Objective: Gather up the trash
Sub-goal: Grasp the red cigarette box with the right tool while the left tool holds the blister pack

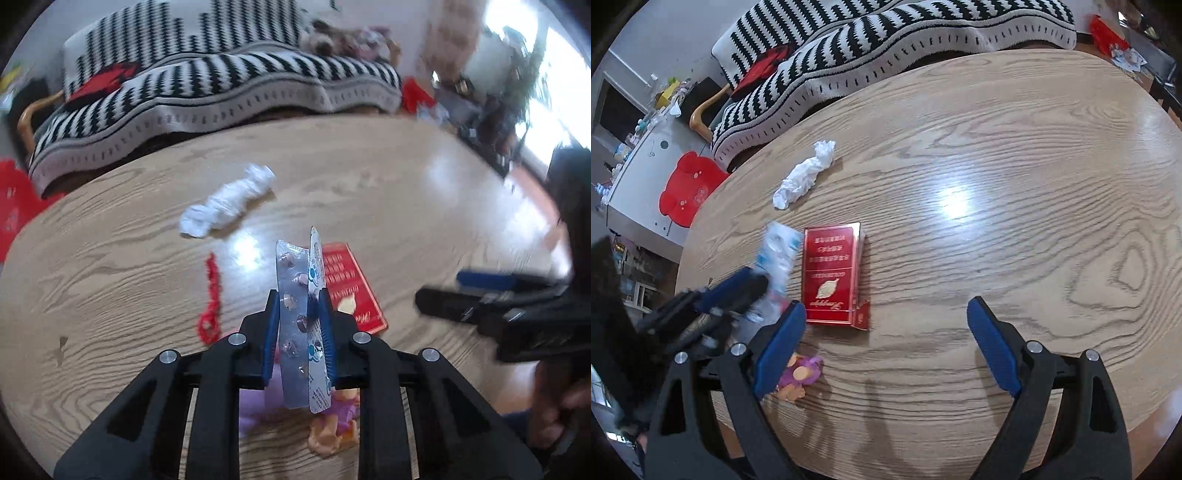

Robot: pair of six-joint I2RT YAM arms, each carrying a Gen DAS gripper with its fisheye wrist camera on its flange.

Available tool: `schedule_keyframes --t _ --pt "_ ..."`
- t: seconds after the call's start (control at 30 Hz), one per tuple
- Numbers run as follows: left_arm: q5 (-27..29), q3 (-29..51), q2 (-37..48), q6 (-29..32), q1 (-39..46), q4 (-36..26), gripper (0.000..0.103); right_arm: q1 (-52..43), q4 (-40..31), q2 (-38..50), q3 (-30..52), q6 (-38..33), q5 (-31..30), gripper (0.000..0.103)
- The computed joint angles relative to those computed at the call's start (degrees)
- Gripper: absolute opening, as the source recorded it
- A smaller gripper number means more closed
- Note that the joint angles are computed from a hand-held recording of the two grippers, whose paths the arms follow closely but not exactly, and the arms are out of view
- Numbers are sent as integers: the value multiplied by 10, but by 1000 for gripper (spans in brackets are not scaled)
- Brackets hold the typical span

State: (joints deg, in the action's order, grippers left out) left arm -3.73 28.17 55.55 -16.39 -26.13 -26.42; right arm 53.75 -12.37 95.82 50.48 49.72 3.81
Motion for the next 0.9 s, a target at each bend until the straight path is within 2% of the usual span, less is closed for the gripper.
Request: schedule_keyframes --t 0.23,0.57,0.6,0.63,0.67,0.7,0.9 --pt "86 -2 -90 38 147 -71 21 19 -22 91 83 -6 -1 86" --pt "128 -27 -148 138 285 -134 21 57 -83 212 210 -27 50 87" --pt "129 -29 -155 147 297 -141 21 65 -103 224 229 -31 70 85" --pt "129 -29 -158 155 305 -145 21 67 -114 232 241 -37 83 78" --pt "128 -31 -166 165 314 -151 21 73 -125 238 253 -42 100 62" --pt "132 -32 -167 174 324 -154 21 78 -137 244 265 -50 112 58" --pt "130 -42 -219 196 340 -199 21 87 -124 210 235 -41 142 57"
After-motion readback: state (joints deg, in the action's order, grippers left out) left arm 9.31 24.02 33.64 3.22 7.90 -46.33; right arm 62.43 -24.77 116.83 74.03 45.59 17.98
